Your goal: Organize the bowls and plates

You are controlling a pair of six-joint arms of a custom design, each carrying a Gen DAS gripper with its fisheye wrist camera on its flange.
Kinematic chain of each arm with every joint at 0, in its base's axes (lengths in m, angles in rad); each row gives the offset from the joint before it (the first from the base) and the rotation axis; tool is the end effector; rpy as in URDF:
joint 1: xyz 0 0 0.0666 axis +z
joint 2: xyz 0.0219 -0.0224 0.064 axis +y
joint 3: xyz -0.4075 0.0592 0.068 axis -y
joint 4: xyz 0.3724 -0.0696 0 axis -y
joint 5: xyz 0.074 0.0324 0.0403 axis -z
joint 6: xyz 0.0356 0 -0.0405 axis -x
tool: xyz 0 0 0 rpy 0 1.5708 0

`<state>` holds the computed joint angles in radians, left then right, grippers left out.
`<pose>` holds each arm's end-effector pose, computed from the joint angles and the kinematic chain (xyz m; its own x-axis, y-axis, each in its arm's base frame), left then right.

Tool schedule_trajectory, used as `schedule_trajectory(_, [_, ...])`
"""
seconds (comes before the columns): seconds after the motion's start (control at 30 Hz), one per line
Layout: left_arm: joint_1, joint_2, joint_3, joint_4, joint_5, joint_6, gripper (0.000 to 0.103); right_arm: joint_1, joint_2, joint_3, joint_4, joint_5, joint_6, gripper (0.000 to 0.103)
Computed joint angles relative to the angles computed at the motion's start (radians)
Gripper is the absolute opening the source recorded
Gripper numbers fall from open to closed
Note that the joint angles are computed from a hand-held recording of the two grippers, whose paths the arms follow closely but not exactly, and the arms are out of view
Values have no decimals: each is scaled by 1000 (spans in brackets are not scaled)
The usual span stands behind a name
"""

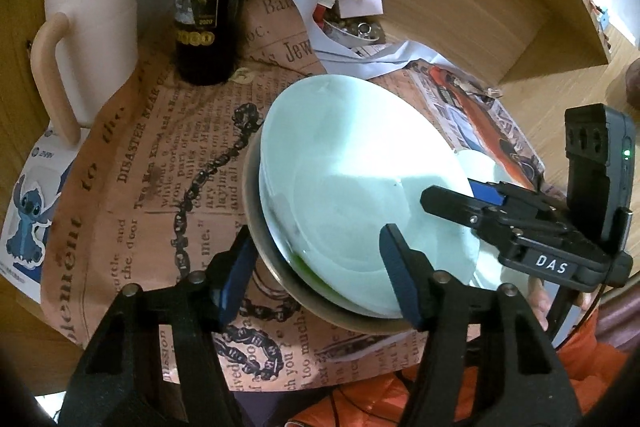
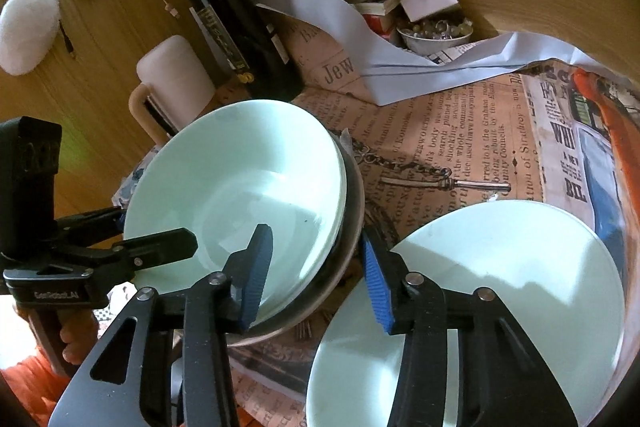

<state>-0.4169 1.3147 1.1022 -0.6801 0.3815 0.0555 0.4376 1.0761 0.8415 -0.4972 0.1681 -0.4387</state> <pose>0.3744 -0.1807 0.3800 -0.7436 0.2730 -0.6103 0.5490 0.7704 -0.3243 0.3030 0.1347 0.3619 -0.6775 0.1454 -0.7210 -0.0191 0.9765 0.2148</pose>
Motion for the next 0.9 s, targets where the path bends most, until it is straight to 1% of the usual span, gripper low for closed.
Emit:
schedule_trajectory(0.13, [-9, -6, -2, 2, -24, -5, 62, 20, 16, 6, -2, 50, -4, 41])
schedule_trajectory(0.23, [-27, -9, -2, 5, -70, -1, 62, 32, 11, 3, 0, 77, -15, 40])
schedule_trajectory(0.3, [-40, -13, -3, 9, -105, 1, 62, 30, 10, 6, -2, 78, -20, 39])
schedule_trajectory(0.53, [-56, -15, -2, 10, -159, 2, 62, 40, 7, 9, 0, 102, -18, 35])
schedule_trajectory(0.6, [-59, -19, -4, 13, -168, 9, 62, 43, 6, 8, 5, 110, -20, 34])
schedule_trajectory(0.73, [-54, -32, -7, 24, -162, 23, 62, 43, -3, 5, 15, 106, -26, 33])
schedule_trajectory(0.9, [-67, -57, -11, 45, -194, 27, 62, 48, -25, -1, 27, 109, -27, 33])
